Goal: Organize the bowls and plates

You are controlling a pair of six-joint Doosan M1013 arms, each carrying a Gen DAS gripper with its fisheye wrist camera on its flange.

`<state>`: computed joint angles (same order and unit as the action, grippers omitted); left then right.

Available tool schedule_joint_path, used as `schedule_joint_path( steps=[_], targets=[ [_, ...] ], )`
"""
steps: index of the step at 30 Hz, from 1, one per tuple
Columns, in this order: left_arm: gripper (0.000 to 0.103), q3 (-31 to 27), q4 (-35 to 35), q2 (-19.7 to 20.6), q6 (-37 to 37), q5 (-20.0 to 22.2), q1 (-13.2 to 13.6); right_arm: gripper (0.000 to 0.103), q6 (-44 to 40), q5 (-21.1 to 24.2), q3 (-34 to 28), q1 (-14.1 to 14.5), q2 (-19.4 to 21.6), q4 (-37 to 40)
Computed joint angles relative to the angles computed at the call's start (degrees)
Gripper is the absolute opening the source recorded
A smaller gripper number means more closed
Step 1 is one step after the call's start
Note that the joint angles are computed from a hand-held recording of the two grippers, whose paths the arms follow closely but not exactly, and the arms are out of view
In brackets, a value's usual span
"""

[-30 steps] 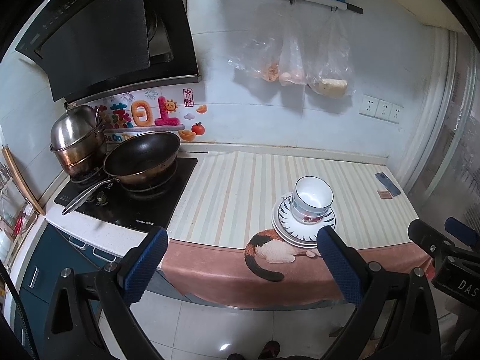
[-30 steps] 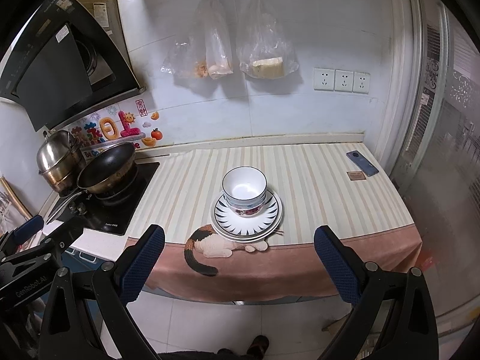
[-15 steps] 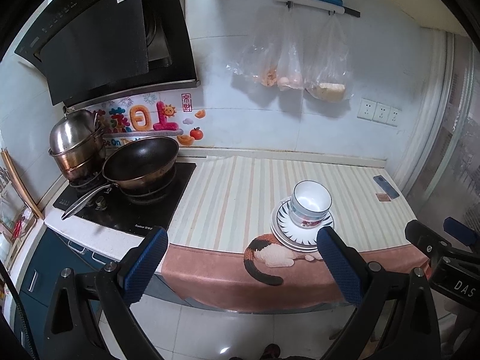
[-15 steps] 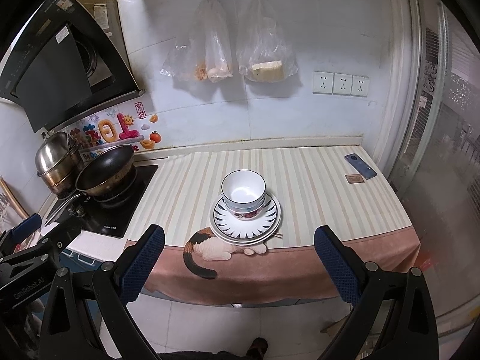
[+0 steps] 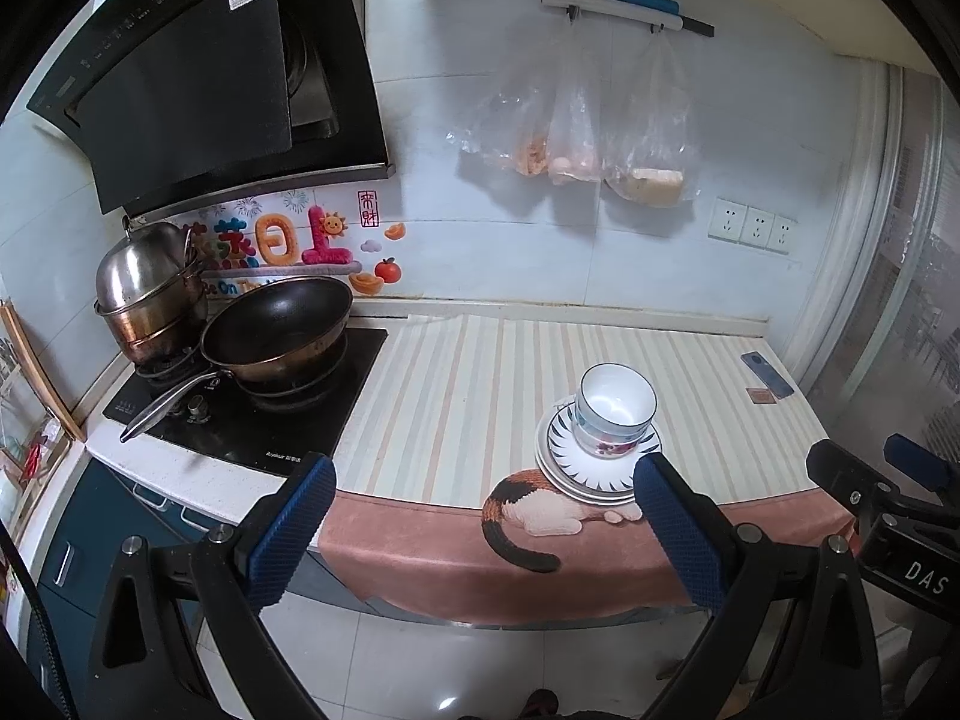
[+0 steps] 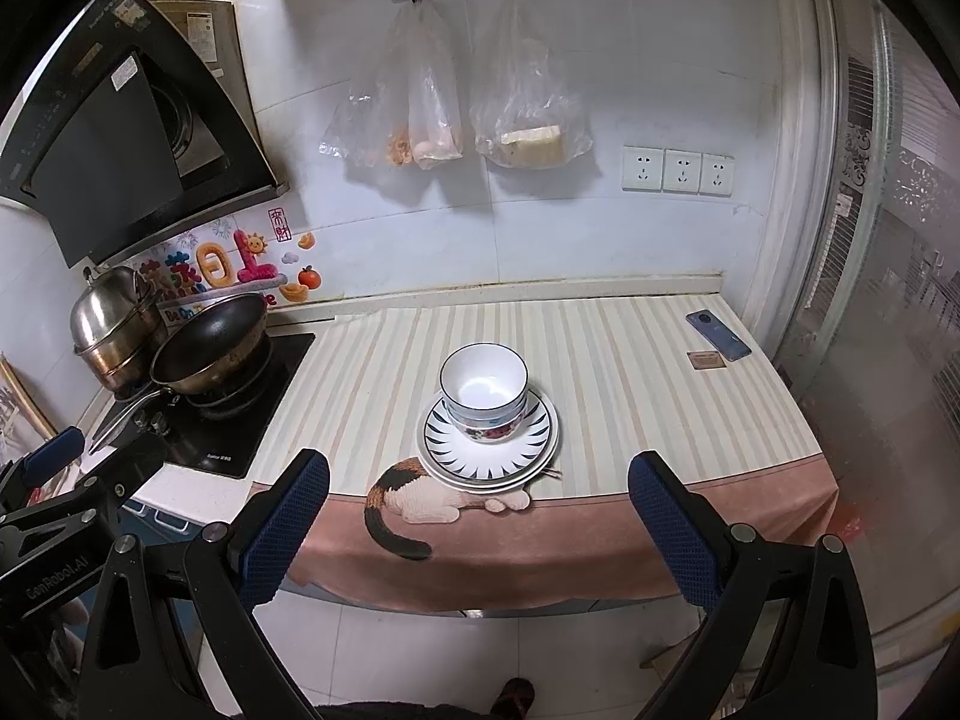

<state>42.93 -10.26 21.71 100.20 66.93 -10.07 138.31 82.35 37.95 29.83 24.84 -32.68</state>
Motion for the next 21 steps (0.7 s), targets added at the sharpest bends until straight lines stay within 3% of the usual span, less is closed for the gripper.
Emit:
schedule_joint_path(
  steps=[21],
  targets=[
    [0.102,-0.5,1.0,-0.2,-1.2,1.0,-1.0,0.102,0.8,0.4,-0.1,0.4,-0.1,-0.3]
  ],
)
